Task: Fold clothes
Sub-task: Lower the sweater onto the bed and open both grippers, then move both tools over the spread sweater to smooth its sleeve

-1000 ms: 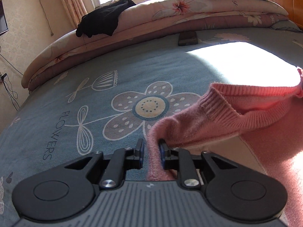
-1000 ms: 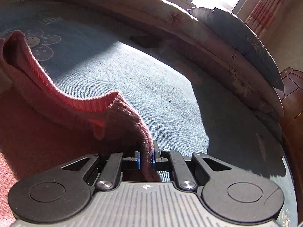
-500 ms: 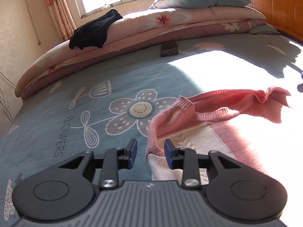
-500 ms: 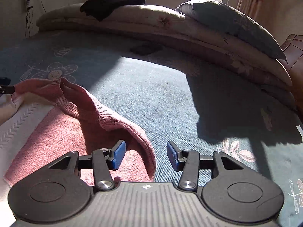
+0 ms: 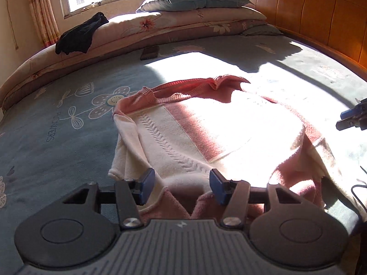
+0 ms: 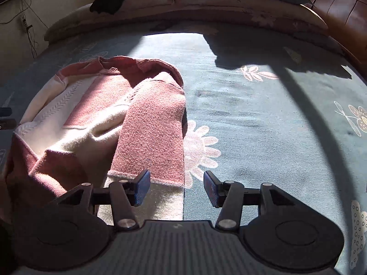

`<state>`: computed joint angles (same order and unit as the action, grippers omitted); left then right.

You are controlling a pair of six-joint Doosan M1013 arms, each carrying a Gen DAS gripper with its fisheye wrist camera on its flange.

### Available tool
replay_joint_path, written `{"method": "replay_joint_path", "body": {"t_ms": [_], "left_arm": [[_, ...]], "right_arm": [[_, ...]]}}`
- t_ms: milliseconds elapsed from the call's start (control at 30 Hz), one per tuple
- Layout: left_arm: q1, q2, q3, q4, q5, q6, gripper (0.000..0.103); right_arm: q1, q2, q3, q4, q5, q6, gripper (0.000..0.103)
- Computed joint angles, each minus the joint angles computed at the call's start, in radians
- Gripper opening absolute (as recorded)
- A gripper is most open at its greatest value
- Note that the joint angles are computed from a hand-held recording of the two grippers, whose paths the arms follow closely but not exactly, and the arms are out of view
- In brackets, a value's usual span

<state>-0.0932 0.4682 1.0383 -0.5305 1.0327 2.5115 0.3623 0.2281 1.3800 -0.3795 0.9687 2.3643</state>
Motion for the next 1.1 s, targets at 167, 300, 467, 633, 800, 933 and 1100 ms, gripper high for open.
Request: {"method": "replay_joint_path", "body": {"t_ms": [167,300,467,633,800,933,1100], "left_arm": [[0.003,-0.088,0.135,-0.014,-0.071,0.051,0.065],[0.009,-0.130,0.200,-0.034,-0.076,0.061,0.071],[0.004,-0.178,0.283,-0.018,-0.114,0.038,0.071],[-0.010,-0.206,0.333,0.060,-0.198,-0.082,0.071],[-0.010,-0.214,0.341,0.101,-0.200,-0.135,0.071],[-0.016,-0.218,0.332,0.152,-0.204,-0.136,0.064],[-0.019,-0.190,0.277,0.176,-0.169,-0.203,0.052]], "right_arm": [[0.064,-0.049,0.096,-0.073,-0.039,0.183,0.058],[0.105,-0.070,0.153,-0.121,-0.038,0.384,0.058],[0.162,-0.072,0.179,-0.148,0.010,0.435,0.058],[0.183,-0.074,0.181,-0.173,0.012,0.436,0.063],[0.185,-0.069,0.184,-0.165,-0.017,0.415,0.063],[0.183,-0.071,0.196,-0.166,-0.041,0.418,0.064],[0.179,-0.081,0.219,-0.177,-0.083,0.441,0.066]]}}
